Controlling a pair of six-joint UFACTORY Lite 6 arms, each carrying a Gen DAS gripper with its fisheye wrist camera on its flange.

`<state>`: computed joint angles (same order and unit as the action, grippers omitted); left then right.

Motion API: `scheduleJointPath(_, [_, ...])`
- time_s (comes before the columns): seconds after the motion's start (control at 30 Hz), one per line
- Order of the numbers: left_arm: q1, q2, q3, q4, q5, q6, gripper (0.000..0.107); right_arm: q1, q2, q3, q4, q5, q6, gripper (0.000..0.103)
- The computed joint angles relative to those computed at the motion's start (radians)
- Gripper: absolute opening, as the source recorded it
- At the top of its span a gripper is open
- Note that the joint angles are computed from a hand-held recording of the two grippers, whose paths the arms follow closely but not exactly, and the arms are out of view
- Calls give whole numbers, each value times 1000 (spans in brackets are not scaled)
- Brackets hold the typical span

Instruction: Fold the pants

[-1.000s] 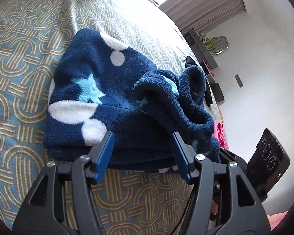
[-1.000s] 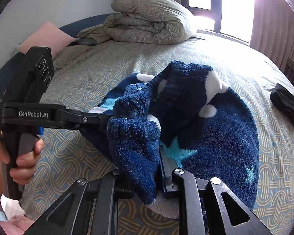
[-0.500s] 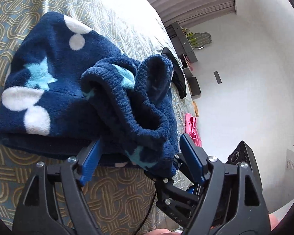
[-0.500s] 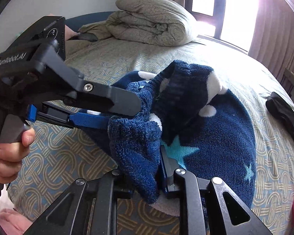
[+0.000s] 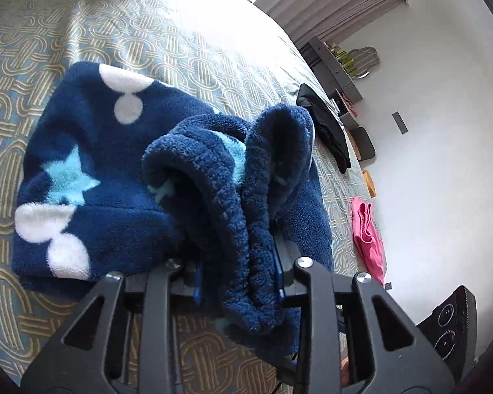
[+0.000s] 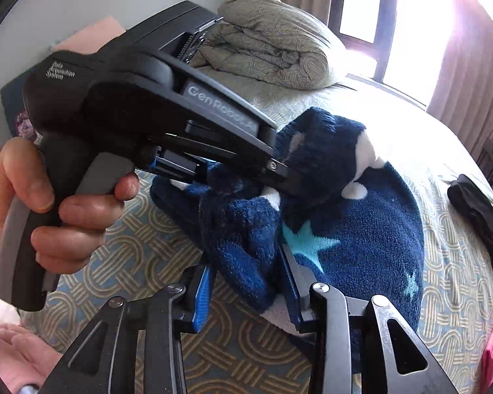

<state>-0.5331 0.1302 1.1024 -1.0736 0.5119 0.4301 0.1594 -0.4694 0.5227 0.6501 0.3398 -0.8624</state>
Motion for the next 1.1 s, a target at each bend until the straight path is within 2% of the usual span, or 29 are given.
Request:
scheduleJointPath(0.1, [-10, -40, 13, 136, -21, -83, 33, -174, -38, 18, 216, 181, -247, 48])
scheduleJointPath(0.2, [-39, -35, 76, 283, -38, -182, 33, -374, -56, 59, 321, 352, -372, 57])
scheduleJointPath(0.3, [-23, -53, 65, 293, -33, -152, 33, -537, 6, 126, 369, 413, -399, 63])
scheduleJointPath(0.43, [31, -64, -34, 202, -28, -78, 35, -629, 135, 194, 358, 389, -329, 64])
scheduleJointPath(0.63, [47, -63, -103, 78, -39, 44, 43, -523, 383, 379, 308, 327, -246, 64])
scheduleJointPath(0.7, [51, -62, -103, 72, -31, 59, 49, -475, 500, 472, 316, 345, -251, 55])
scheduleJointPath(0.73, [55, -65, -106, 64, -26, 73, 53, -447, 546, 505, 329, 361, -259, 40])
scheduleJointPath(0.77, [60, -74, -116, 49, -20, 92, 54, -410, 579, 526, 322, 364, -245, 30])
scheduleJointPath(0.83, [75, -82, -134, -2, 1, 150, 59, -328, 663, 599, 252, 325, -158, 25])
scheduleJointPath(0.93, [90, -84, -159, -62, 25, 224, 62, -227, 770, 688, 164, 255, -51, 25])
scheduleJointPath(1.1, [150, -73, -236, -306, 125, 474, 73, -129, 820, 772, 169, 247, -14, 25])
